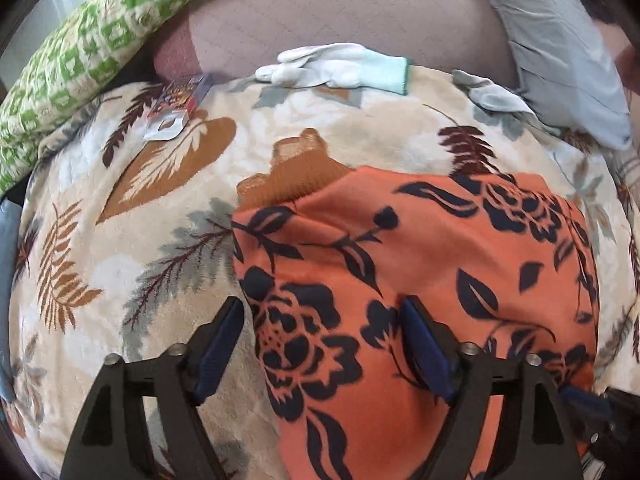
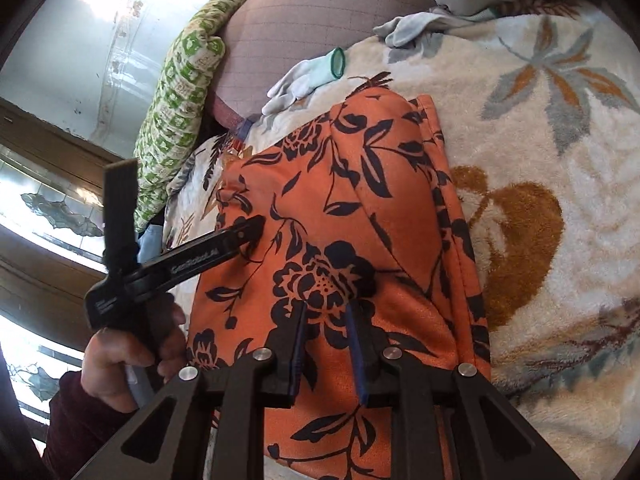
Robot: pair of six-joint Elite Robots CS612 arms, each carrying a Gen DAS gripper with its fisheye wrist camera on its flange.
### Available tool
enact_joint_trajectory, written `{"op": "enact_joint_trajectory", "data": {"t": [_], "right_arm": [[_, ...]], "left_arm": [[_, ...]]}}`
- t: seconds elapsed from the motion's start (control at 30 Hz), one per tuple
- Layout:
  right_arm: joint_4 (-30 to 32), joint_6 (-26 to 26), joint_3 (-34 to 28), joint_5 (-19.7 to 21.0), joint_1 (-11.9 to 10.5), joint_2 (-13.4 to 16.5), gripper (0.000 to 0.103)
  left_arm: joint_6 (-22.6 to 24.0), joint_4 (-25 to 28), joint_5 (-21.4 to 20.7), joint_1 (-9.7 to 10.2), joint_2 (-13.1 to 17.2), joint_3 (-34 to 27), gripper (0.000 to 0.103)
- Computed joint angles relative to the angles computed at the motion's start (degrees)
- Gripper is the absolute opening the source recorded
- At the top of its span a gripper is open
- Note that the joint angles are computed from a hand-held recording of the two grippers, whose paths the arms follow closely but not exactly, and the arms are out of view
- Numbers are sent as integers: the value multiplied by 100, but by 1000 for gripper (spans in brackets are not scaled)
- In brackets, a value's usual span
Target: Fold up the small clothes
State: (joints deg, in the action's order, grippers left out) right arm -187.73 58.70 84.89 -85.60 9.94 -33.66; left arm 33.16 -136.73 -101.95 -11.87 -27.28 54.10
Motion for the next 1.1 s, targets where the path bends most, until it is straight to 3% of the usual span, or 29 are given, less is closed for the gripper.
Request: {"op": "enact_joint_trajectory", "data": {"t": [0.1,0.23,0.4,0.5,0.6,0.63,0.77,0.87,1.0,1.1], "right_arm": [[-176,-151,34,-100,38,-45,23],[-543,-432,156,-137,105,-142,22],[-167,-707,287,-375,259,-343,22],[151,-549,325,-477,299,-404,22],[1120,-200,218,-622,316,-419,23],[1386,-133,172,-523,294,-379,23],[1411,-121,137,-449,268,-344,23],[1135,-2,204,-450,233,-378,23],[130,102,289,-598,159,-363,23],[-276,53,193,-1067,169,-285,23]], "left_arm": [[-57,214,-182,62,-40,-62,81],[-51,-329,-821,306,-358,413,81],[388,-701,-1328,580,-775,1143,81],[718,-754,-1211,594,-885,1447,81],[940,-719,-616,500,-841,1601,82],[979,-435,-500,477,-768,1528,83],[772,-247,-537,493,-726,1454,85],[989,-141,-722,522,-801,1403,83],[788,-17,-1287,556,-734,983,83],[579,-289,-1029,407,-578,723,83]]}}
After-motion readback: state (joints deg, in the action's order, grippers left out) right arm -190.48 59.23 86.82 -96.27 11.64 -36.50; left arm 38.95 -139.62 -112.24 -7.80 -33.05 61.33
